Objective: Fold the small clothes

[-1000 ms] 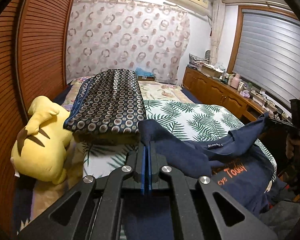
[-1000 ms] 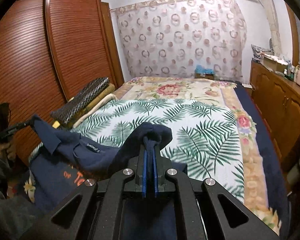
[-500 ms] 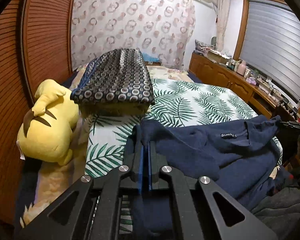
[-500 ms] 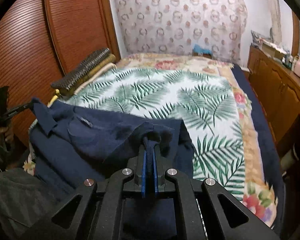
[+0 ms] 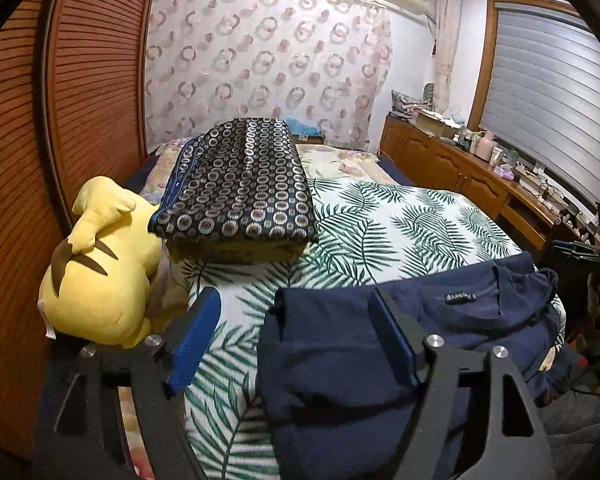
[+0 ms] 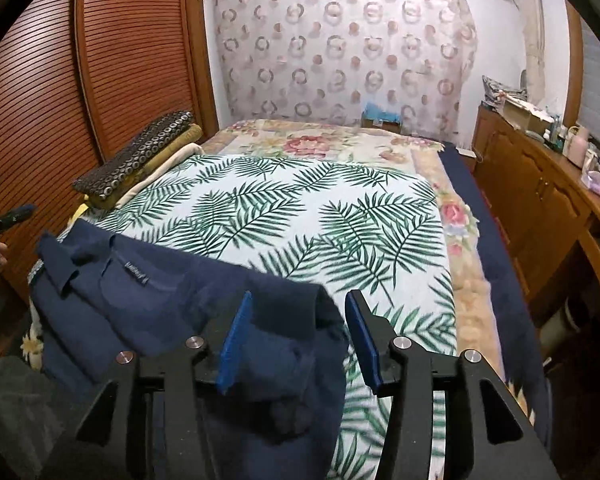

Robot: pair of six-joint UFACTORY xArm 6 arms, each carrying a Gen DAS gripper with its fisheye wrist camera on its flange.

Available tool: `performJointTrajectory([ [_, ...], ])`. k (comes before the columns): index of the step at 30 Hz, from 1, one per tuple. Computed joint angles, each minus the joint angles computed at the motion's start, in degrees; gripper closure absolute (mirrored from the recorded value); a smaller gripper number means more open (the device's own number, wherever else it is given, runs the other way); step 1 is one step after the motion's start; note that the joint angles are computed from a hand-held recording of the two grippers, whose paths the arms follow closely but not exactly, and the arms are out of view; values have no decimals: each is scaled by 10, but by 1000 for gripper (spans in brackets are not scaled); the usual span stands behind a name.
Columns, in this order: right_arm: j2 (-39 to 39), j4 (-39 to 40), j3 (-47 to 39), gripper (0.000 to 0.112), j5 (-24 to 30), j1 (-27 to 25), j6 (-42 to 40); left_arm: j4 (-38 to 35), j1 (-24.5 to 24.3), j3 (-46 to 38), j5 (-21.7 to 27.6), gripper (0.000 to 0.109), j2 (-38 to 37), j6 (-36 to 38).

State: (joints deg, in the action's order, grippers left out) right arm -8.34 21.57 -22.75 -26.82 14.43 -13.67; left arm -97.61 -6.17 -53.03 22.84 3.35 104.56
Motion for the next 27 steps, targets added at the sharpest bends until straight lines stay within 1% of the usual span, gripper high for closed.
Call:
performJointTrajectory([
  [3, 41, -31, -28, 62, -5, -13, 20, -2, -7, -25, -13, 32, 21, -5],
  [7, 105, -98, -78, 62, 4, -41, 67, 41, -16, -71, -26, 32, 67, -47],
  [8, 115, -122, -81, 62, 1, -50, 86, 70, -16, -83, -24, 32, 81, -75],
  [9, 121, -144, -86, 62, 7, -60, 103, 99, -16, -96, -22, 32, 96, -101],
  [11, 131, -164, -102, 62, 24, -69, 120, 130, -18, -117, -28, 32, 121, -124],
  [14, 142, -165, -118, 62, 42, -74, 120, 175, -21, -137, -33, 32, 147, -163],
  [16, 146, -188, -126, 62, 54, -85, 137, 208, -21, -149, -30, 32, 162, -193],
  [21, 154, -208, -137, 62, 70, -92, 156, 293, -21, -172, -28, 32, 196, -269],
  [24, 159, -239, -141, 61, 77, -102, 179, 315, -20, -174, -28, 32, 203, -286],
  [27, 166, -247, -146, 61, 79, -105, 187, 329, -18, -172, -26, 32, 206, -295],
])
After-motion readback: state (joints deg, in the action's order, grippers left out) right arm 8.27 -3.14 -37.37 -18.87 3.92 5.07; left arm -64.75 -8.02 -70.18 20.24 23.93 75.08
